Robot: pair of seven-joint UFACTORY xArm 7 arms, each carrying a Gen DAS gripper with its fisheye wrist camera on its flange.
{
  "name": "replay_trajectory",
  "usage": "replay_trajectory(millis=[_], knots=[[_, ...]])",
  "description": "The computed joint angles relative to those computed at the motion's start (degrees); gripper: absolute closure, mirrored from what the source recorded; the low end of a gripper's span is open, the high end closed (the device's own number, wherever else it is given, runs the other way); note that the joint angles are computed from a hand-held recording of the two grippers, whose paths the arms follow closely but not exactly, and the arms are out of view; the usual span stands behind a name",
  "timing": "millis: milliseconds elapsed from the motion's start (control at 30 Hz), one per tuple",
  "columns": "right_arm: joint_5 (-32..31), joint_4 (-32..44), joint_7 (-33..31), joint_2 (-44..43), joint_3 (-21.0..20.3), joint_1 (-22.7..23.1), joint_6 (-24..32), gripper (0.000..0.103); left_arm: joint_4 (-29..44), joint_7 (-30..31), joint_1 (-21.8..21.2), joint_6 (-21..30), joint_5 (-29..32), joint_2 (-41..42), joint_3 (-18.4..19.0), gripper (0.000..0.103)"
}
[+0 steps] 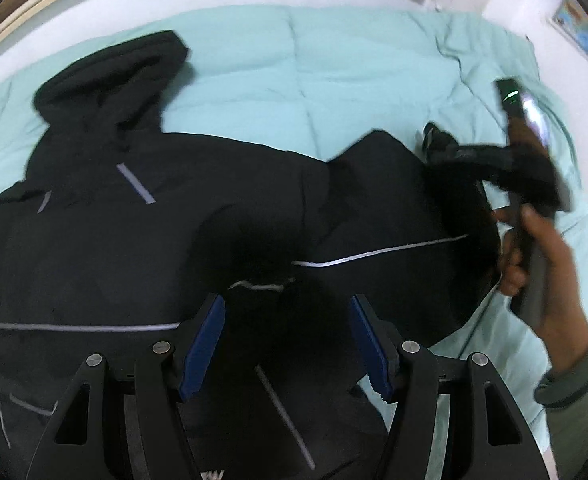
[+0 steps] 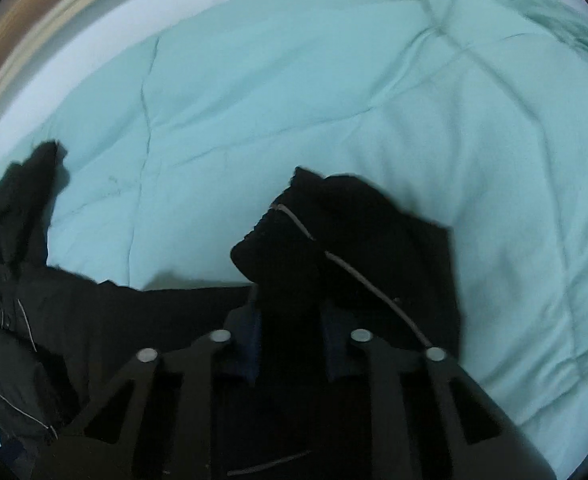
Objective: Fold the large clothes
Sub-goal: 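Grasp the cuff of the other sleeve with the right gripper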
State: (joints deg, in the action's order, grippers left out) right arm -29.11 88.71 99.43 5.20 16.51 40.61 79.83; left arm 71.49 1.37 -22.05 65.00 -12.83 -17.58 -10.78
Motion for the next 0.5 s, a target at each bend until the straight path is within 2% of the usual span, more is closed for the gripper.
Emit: replay_trajectory(millis=[67, 167, 267, 367, 500], knots=[[-2.8, -0.8, 2.3, -3.5, 1.2, 1.4, 5.5, 0.084, 0.2, 0.2, -0.6, -0.7, -0.1, 1.4, -0.7, 0.037], [-6.1, 0.4, 5.5, -8.6, 5.1, 3.1, 17.5, 0.084, 0.9, 1.2, -2.3, -2.0, -1.3, 3.7, -1.7, 0.037], [-6.2, 0.6, 9.5, -14.7, 9.6, 3.5, 28.3, 0.084, 2.1, 2.1, -4.1, -3.4, -2.6, 6.4, -2.8, 0.037], [-1.2, -5.6, 14.1, -23.9, 11.2, 2.6, 29.6, 0.085, 3.5, 1.7, -5.9, -4.2, -2.9, 10.0, -4.1, 0.037], [8.6, -19.2, 21.6, -35.9, 10.2, 2.4, 21.7, 0.085, 4.6, -2.7, -7.8, -4.7, 2.0, 14.4, -5.7, 0.037]])
